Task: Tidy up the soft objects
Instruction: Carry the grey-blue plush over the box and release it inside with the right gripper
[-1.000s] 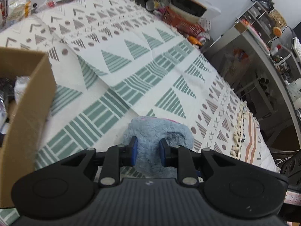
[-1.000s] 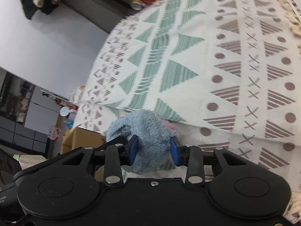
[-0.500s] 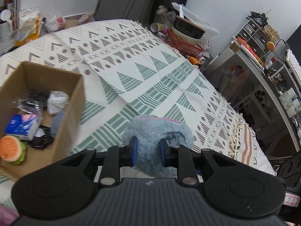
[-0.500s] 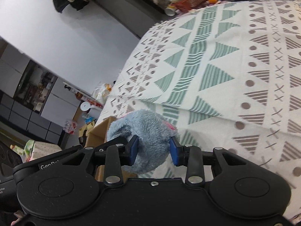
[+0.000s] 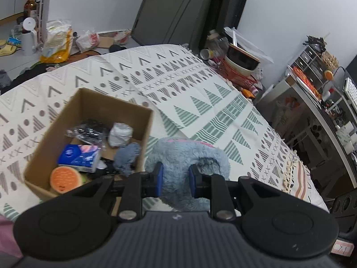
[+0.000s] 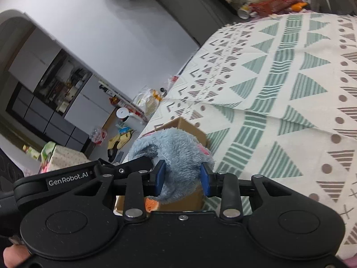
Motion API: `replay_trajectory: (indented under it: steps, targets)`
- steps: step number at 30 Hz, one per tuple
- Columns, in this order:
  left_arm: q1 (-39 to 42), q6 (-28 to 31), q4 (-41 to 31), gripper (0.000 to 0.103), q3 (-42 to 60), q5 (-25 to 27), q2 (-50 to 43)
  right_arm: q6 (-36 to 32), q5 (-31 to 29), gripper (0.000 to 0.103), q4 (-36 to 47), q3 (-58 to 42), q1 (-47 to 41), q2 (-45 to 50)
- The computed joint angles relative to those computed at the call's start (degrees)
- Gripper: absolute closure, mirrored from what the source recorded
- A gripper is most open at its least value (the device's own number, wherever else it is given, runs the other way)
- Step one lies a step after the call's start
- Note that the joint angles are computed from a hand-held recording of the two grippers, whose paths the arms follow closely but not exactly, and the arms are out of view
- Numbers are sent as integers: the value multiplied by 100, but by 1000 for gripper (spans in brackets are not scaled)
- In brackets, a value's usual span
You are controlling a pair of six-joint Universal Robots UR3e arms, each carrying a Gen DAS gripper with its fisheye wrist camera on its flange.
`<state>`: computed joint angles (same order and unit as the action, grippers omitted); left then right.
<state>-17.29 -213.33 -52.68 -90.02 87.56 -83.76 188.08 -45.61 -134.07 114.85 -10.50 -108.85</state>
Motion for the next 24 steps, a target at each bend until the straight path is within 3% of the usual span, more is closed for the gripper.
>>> replay_trajectory:
  steps: [3,11,24]
  targets:
    - [206,90,-71,81,-212,-91,293,117,-8,76,-319,64,206,20]
    - [619,358,-296,81,-483,-244,753,521,-358,78,-1131,57,821,317]
    - [1914,902,-543,81,-1402,-1065,1593,926,-1107,78,-2012,-378,1919,1306]
